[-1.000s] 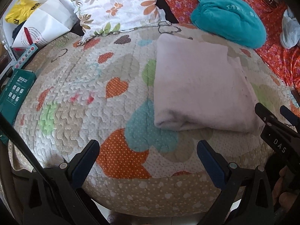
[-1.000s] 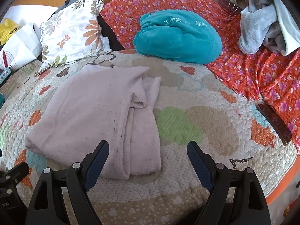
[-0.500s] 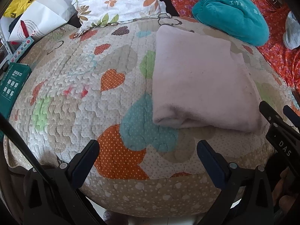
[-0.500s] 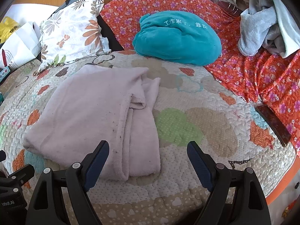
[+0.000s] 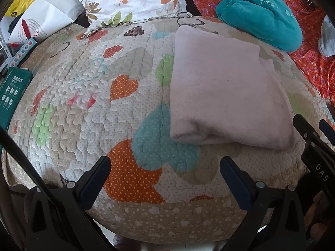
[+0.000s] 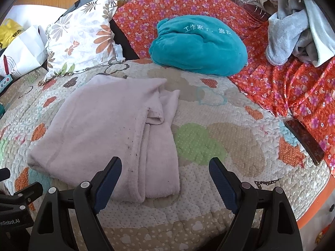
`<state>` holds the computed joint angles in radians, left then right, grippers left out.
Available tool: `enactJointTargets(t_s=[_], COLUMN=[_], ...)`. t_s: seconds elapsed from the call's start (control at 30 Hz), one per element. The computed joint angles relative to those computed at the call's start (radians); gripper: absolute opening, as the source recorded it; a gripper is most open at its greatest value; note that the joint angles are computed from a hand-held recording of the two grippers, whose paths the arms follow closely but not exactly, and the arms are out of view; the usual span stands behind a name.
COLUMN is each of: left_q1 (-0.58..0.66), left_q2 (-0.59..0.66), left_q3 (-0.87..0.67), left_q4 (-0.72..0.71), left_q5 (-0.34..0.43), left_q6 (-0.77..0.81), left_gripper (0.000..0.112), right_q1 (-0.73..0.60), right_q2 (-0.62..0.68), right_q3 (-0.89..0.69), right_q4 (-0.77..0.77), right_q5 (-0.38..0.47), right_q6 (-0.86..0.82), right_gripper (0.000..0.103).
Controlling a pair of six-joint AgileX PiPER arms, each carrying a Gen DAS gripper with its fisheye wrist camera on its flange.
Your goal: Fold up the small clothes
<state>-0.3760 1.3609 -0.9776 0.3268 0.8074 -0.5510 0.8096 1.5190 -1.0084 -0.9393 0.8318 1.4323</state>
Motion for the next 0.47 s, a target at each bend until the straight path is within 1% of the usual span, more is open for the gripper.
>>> enactJointTargets(t_s=[0.2,0.3,0.47], left_q1=[0.018,0.039,0.066], left_q2=[0.009,0.021,0.041], left_q3=[-0.006,-0.017,-0.057], left_q4=[-0.023,-0.054,-0.092], left_q5=[-0.008,-0.012,-0.017], left_q6=[0.014,0.044,0.088], left_gripper=[0.103,0.103,0.103], right_q1=[0.007,0.000,-0.070], right_q2=[0.003,0.005,0.003], right_q3=[-0.004,-0.015,-0.057], right_q4=[-0.001,0.024,0.178], right_q5=[0.008,0.003,-0.066], right_q6=[-0.004,-0.032,-0.181], right_gripper=[0.089,0.089,0.091])
